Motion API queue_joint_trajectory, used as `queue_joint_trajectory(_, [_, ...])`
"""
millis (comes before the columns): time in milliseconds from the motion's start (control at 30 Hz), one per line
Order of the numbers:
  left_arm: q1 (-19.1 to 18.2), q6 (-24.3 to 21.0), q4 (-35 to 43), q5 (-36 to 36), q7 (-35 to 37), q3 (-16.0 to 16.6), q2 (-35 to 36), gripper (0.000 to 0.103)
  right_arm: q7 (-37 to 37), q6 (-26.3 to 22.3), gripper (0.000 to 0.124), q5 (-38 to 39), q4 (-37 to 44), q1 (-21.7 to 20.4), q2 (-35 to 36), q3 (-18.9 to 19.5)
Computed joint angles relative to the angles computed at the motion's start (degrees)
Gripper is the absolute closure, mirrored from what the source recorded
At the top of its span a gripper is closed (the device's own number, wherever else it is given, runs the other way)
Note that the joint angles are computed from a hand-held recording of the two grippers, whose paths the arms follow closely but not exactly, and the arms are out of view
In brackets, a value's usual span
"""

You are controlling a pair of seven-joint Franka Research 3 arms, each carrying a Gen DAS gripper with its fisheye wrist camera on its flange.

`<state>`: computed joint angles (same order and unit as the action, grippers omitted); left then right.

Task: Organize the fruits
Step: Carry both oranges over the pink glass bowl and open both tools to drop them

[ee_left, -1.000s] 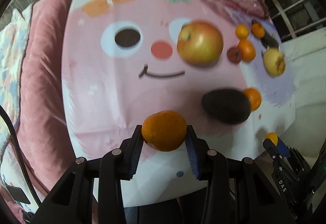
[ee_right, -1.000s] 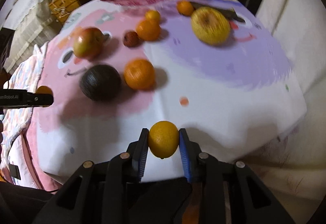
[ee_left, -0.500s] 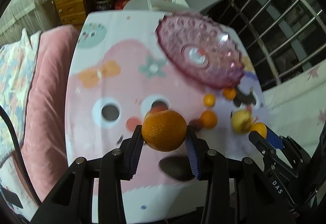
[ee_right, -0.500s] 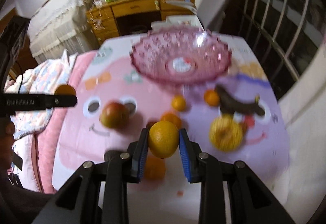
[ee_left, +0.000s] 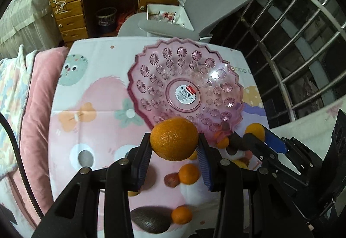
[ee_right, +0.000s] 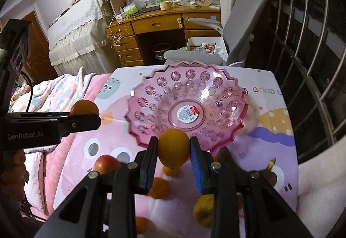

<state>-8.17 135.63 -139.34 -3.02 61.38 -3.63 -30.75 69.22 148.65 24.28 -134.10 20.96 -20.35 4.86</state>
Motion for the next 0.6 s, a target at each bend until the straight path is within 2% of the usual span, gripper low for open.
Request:
queue_joint_trajectory(167, [1.23, 2.4, 2.5, 2.01, -3.23, -1.88, 6.46, 0.063, -4.84, -0.69, 0.094, 4.31, 2.95, 0.5, 5.21, -2.35])
queue_joint_trajectory(333, [2.19, 4.55, 4.17, 4.17, -6.1, -2.75, 11.77, 0.063, -10.28, -2.72, 0.094, 8.44, 5.1, -0.25, 9.63, -2.81])
queue_joint_trajectory(567, [2.2, 5.29, 5.34, 4.97, -7.39, -3.07, 14.49, 0.062, -14.44, -4.73, 0.094, 12.49, 7.44, -1.87, 13.04, -2.25])
queue_joint_trajectory(600, [2.17, 5.58, 5.2, 5.0, -7.67, -3.17, 14.39, 0.057, -14.37, -5.26, 0.094, 12.65, 7.83, -2.08, 13.3, -2.15])
